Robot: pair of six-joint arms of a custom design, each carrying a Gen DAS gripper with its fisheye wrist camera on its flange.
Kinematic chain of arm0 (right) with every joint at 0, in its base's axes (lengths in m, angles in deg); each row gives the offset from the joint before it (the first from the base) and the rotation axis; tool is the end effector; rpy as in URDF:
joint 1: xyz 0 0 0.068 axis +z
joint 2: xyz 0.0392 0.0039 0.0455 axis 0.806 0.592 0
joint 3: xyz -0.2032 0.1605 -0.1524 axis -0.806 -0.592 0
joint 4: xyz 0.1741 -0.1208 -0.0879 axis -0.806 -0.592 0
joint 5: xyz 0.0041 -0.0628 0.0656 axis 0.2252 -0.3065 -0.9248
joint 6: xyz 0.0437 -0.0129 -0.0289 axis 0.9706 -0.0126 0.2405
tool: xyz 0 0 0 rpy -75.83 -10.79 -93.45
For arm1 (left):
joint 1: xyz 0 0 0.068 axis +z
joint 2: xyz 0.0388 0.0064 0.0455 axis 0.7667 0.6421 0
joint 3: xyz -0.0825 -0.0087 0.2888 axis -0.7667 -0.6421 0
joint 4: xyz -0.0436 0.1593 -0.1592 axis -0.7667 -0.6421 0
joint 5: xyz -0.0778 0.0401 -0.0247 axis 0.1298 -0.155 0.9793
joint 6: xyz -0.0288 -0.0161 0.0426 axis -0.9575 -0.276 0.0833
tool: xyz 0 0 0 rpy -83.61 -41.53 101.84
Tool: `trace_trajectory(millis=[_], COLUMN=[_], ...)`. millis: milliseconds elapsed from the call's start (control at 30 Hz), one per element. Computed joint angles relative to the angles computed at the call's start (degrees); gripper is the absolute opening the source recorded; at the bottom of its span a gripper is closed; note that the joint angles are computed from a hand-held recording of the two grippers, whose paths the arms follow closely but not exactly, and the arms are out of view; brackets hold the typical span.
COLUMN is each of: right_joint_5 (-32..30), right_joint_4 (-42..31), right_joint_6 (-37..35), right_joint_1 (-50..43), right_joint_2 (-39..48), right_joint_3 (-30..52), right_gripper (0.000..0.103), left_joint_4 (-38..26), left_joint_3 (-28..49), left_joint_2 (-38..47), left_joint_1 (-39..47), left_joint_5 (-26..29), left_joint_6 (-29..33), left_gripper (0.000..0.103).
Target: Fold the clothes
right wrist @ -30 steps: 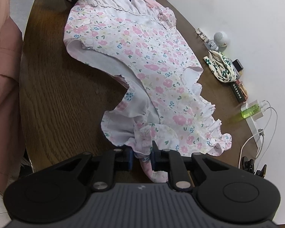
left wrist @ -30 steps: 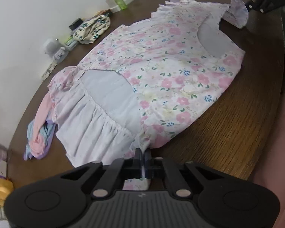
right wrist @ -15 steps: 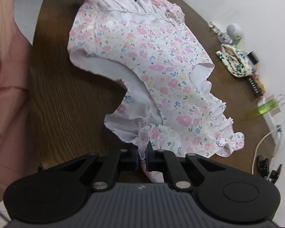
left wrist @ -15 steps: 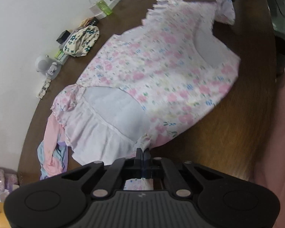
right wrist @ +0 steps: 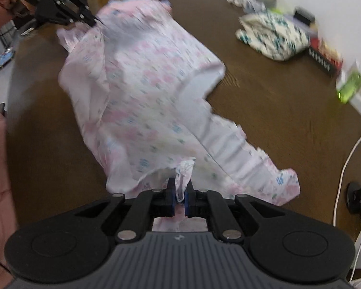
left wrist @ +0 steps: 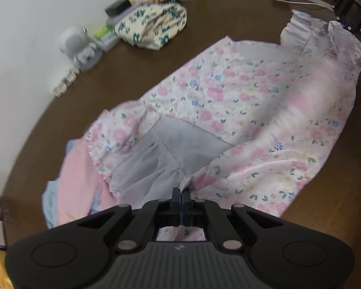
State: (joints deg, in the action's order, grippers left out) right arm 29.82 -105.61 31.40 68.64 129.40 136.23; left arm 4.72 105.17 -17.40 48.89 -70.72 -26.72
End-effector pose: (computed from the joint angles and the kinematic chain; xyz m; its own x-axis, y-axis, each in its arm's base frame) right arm 0.2821 0.0885 0.2354 -0.3239 -0.8484 -0.4186 -0.9385 0.3440 0.0289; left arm 0.1518 0.0000 0.2357 -0.7720 0.5470 -0.3237 0.4658 0.8334 0.2974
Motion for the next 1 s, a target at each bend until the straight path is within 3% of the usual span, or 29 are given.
trace_trajectory(millis=[200,567,1000], right_joint_5=[-0.2,-1.7,-6.1], right_joint_4=[1.7,5.9,9.4], right_joint_6=[0.6,7.9,11.1], right_joint_1=[-1.3,-4.3,-10.7], right_joint_2=[2.1,2.4,-6.2], right_joint_3=[-0.4,-2.6,-10.7], right_gripper=[0.006,0.006,0.006], left_joint_4=[2.1,2.8,5.5], left_joint_3=[-1.6,-4.0,-7.8], left_joint_2=[2.3,0.8,-3.6], left_joint_1=[4.4,2.6,1.0], left_joint_5=[3.8,2.0,1.5], left_joint_6=[1.9,-1.1,-2.4], left_gripper=[0.0,0.002,0.004])
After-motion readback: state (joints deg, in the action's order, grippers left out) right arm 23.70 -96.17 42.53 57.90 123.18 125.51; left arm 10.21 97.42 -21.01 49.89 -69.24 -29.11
